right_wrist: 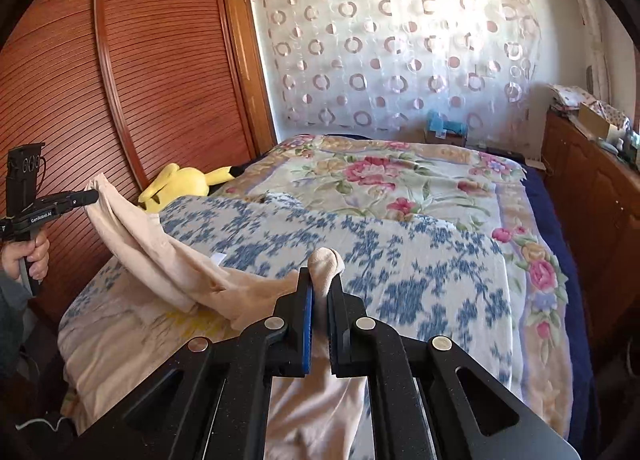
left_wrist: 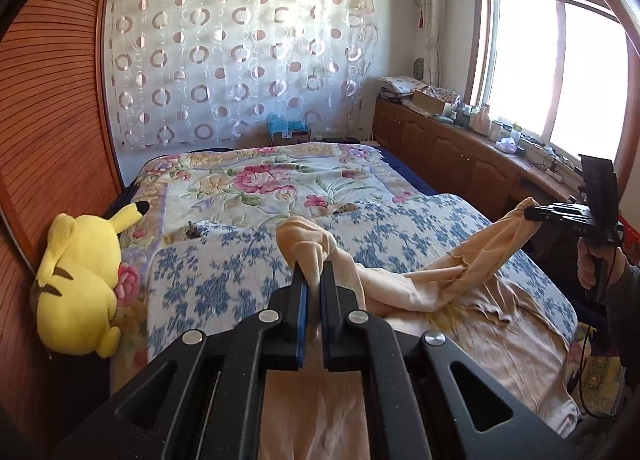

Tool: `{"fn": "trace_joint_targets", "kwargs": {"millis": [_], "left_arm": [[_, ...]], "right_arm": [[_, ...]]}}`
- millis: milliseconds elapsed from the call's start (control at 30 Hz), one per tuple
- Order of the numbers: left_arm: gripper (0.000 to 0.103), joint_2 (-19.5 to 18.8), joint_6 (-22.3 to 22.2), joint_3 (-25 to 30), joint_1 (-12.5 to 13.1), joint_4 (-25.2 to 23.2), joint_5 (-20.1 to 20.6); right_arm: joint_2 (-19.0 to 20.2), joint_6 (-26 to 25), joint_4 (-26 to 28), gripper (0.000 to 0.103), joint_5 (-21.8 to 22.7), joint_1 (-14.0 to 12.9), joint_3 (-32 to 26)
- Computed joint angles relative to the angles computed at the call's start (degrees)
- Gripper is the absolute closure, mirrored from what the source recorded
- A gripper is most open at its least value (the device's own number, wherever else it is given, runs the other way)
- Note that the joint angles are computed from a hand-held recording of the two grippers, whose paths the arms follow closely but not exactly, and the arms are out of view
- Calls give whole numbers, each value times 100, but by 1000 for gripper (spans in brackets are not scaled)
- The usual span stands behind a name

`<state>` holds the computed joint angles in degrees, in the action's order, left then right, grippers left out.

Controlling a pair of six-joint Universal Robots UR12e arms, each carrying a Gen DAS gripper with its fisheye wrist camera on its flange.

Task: Fold small clothes
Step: 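Lift the shirt with both tools, fold it over, and open both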

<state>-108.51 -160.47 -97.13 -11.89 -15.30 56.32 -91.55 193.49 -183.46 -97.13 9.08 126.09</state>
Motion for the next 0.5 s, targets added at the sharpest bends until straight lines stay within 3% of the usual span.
{"fn": "trace_joint_targets", "kwargs": {"millis": [300, 500], "left_arm": [[97, 768, 37, -1281, 430, 407, -307], [97, 1139, 15, -1849, 670, 448, -392]], "right_arm": [[-718, 296, 227, 97, -619, 775, 557], [-1056, 709, 468, 97, -857, 1169, 796]]}}
